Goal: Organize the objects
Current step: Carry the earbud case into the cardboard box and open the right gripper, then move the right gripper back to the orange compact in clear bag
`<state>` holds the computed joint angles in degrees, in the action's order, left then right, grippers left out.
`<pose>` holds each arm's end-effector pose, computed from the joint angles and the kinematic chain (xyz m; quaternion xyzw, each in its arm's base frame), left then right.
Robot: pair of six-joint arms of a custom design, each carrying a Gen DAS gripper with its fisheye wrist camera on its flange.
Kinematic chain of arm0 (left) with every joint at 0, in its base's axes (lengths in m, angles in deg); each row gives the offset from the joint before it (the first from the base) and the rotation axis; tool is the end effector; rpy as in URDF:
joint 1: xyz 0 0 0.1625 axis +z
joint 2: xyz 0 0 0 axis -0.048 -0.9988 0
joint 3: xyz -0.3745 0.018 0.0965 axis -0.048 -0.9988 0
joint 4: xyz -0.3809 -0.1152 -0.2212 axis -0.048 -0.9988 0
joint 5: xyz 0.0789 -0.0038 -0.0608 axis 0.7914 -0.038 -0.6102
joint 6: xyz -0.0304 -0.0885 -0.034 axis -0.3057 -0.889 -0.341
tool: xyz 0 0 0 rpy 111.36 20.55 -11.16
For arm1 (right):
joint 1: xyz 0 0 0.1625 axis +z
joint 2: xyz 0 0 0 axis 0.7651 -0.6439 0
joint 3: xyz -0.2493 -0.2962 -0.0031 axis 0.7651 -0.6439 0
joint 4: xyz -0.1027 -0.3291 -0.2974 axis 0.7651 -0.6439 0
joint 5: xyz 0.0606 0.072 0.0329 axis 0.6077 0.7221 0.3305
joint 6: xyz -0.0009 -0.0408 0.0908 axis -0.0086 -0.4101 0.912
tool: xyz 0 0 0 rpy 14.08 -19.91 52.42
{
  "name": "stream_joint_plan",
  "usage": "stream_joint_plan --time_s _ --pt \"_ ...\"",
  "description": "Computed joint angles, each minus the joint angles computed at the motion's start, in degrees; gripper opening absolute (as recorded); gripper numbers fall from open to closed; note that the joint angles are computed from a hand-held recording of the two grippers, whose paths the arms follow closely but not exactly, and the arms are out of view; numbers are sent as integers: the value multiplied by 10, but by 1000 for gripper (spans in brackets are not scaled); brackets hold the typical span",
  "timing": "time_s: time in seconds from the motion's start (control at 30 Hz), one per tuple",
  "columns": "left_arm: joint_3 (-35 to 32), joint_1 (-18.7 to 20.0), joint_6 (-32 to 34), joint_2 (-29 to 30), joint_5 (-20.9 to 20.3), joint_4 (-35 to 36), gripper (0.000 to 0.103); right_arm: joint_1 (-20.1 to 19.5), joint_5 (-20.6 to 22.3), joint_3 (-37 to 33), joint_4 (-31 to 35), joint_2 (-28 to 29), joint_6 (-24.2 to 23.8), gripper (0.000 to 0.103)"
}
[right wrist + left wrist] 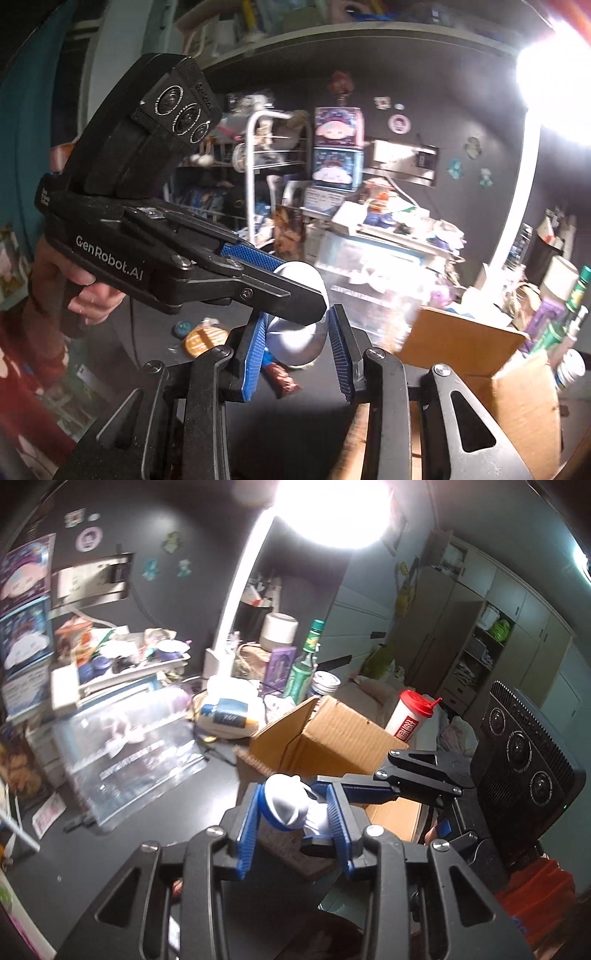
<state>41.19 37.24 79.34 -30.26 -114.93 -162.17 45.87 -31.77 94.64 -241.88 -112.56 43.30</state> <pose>-0.5135 -0.5158 0.0634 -0.5236 -0.8485 0.0725 0.0266 0.1422 -0.3678 0.3760 0.2946 -0.8055 0.4288 0.2837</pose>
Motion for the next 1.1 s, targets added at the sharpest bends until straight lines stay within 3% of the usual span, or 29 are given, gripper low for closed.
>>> stream_joint_plan --time_s 0.37,0.67,0.7,0.77,0.97,1.03,1.1 --pt "-208 -20 4 163 -2 161 33 -72 -30 -43 130 -64 74 29" --pt "-256 -18 -1 198 32 192 35 -85 -57 -71 142 -34 78 28" --pt "-260 -16 -5 200 31 195 37 -86 -59 -73 143 -33 79 29" --pt "-254 -14 -8 196 29 184 57 -81 -69 -76 137 -23 78 29" --pt "-201 -16 2 152 37 133 78 -75 -87 -74 107 -9 67 31" --pt "-178 -17 2 132 50 110 82 -70 -94 -71 96 -8 59 39" --pt "-150 -15 6 107 54 87 82 -62 -91 -63 82 -10 43 61"
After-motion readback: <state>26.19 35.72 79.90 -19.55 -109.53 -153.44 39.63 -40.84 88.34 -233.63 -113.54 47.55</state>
